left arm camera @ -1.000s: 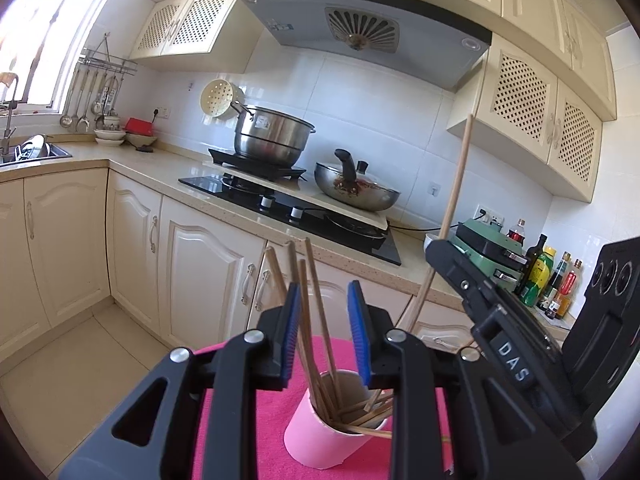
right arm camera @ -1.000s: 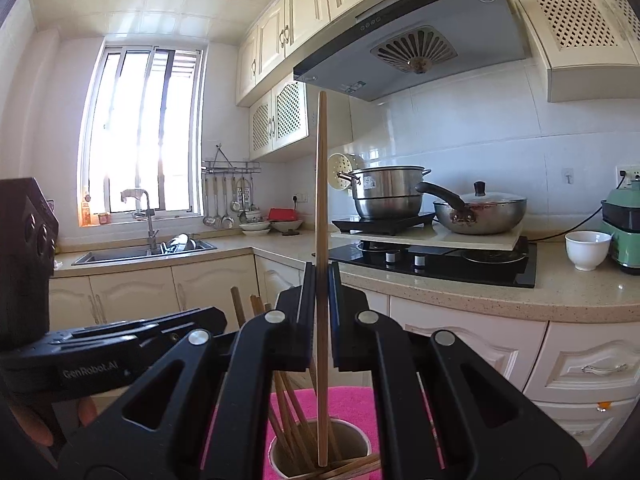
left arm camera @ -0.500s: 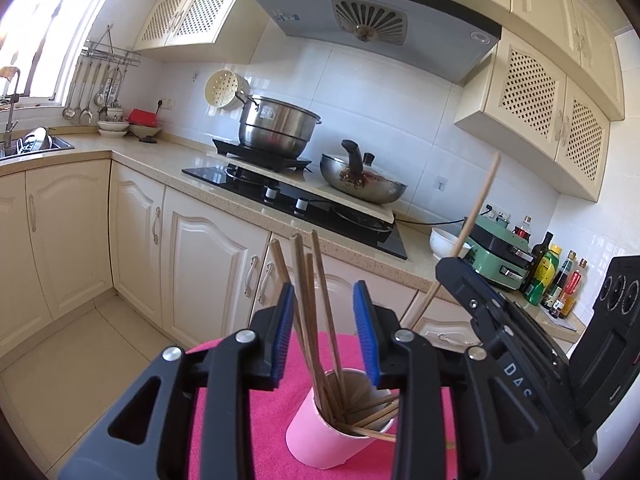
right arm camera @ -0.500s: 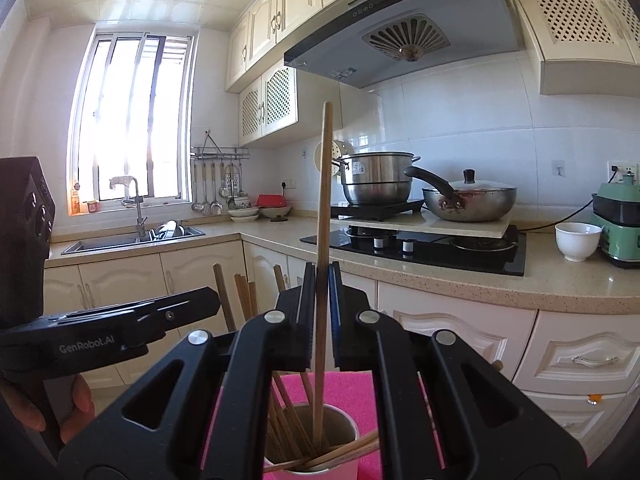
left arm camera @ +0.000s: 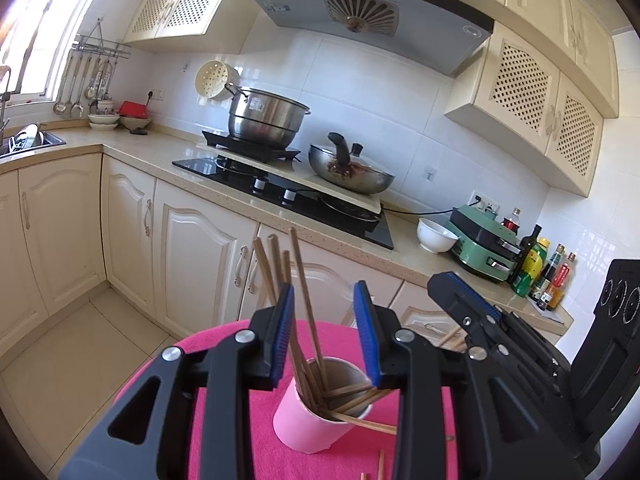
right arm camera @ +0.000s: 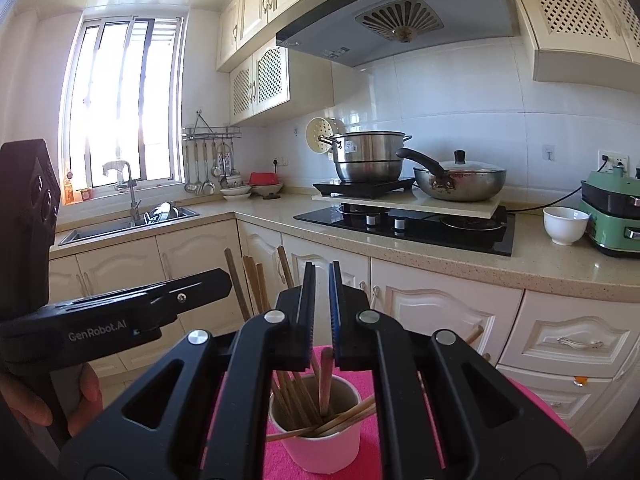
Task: Organize utensils
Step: 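Open the left tool to drop its chopstick into the cup while the right tool releases its own, then lower the left tool onto a loose chopstick while the right tool grasps the last one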
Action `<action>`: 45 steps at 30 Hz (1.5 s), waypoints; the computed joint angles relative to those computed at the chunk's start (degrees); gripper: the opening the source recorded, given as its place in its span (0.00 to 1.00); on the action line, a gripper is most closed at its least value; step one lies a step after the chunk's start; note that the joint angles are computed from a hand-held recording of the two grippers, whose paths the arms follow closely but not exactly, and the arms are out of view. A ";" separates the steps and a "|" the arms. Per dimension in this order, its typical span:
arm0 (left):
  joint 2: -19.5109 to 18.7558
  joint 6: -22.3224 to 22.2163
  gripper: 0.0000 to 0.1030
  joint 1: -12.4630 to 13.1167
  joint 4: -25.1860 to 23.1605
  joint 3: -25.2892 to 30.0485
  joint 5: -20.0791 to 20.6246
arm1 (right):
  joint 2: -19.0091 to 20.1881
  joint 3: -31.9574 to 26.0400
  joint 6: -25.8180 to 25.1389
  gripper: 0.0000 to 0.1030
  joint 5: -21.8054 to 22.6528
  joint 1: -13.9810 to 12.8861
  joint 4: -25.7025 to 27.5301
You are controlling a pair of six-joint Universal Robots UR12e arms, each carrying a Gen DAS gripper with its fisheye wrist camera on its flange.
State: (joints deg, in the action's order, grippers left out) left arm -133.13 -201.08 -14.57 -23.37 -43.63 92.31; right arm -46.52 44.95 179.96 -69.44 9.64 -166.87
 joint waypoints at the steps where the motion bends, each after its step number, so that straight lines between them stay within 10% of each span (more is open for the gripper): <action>1: 0.31 0.26 0.30 -0.02 0.03 -0.27 -0.22 | -0.54 0.74 -0.04 0.08 -0.36 0.06 -0.07; 8: 3.43 4.28 0.32 -0.39 -0.39 -3.87 -0.23 | -5.06 6.48 -0.46 0.08 -4.03 0.91 0.23; 14: 6.64 7.01 0.34 -0.47 -3.14 -8.22 -1.16 | -9.77 13.20 -0.46 0.48 -8.24 1.74 0.76; 33: 4.65 12.44 0.34 -1.94 -36.85 -5.79 -13.05 | -17.55 24.47 4.09 0.48 -18.10 1.20 19.33; 45: -1.17 15.34 0.34 -4.25 -50.38 2.77 -8.11 | -17.56 25.38 6.34 0.48 -16.10 -0.80 28.44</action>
